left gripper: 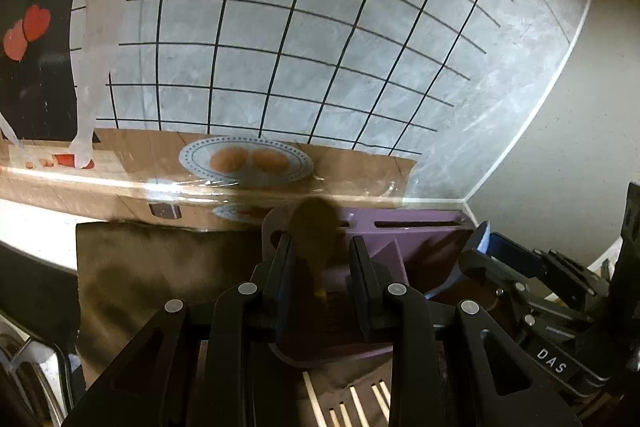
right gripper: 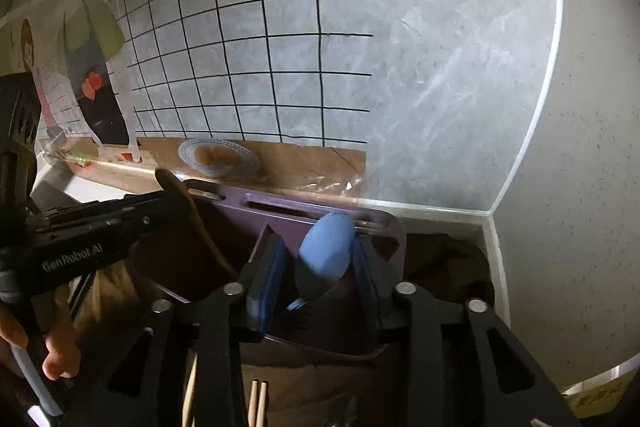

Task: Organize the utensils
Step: 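Lower both spoons into the purple caddy and open both grippers, then move the right gripper back to the chopsticks and grasp one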

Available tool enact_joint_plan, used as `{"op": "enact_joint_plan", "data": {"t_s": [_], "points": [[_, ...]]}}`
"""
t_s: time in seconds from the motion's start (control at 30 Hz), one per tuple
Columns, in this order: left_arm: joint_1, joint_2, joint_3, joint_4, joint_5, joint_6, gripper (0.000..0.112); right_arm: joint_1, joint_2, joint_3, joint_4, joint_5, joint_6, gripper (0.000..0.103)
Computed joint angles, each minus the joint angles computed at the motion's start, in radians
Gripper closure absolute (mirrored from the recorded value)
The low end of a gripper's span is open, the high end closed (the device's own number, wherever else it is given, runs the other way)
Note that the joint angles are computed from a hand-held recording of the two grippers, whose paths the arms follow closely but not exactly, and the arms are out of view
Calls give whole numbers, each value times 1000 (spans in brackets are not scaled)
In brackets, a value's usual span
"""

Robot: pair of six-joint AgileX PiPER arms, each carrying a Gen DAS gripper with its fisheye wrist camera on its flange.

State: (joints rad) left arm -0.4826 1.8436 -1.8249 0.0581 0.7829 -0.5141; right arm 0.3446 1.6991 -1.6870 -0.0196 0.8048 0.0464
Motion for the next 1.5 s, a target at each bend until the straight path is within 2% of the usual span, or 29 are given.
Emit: {"op": "enact_joint_plan", "data": {"t_s": [0.2, 0.37, 0.57, 0.77, 0.83, 1.03, 1.2, 1.27, 1.4, 1.5], "points": [[-34, -58, -12, 33, 38, -70, 83, -3, -82, 49, -46, -5, 28, 59], [-128, -148, 49, 212, 67, -216, 82, 4, -212, 155, -106, 0, 83, 52], [-302, -291, 234, 426, 127, -390, 82, 49, -381, 340, -191, 16, 152, 48], [-492, -408, 423, 555, 188, -613, 82, 154, -562, 519, -318, 71, 270, 45], [-546, -436, 468, 574, 220, -670, 82, 173, -618, 558, -290, 94, 245, 45], [-704, -520, 583, 647, 346, -877, 82, 120, -751, 622, -74, 172, 91, 45], [-834, -557, 677, 671, 377, -1071, 82, 162, -820, 689, -81, 216, 122, 46], [-888, -548, 703, 675, 388, -1134, 82, 143, -844, 725, -30, 225, 80, 51], [-956, -517, 729, 679, 378, -1195, 82, 89, -880, 799, 69, 235, -20, 54], [-984, -491, 743, 672, 363, -1211, 82, 160, -909, 848, 31, 239, 18, 59]]}}
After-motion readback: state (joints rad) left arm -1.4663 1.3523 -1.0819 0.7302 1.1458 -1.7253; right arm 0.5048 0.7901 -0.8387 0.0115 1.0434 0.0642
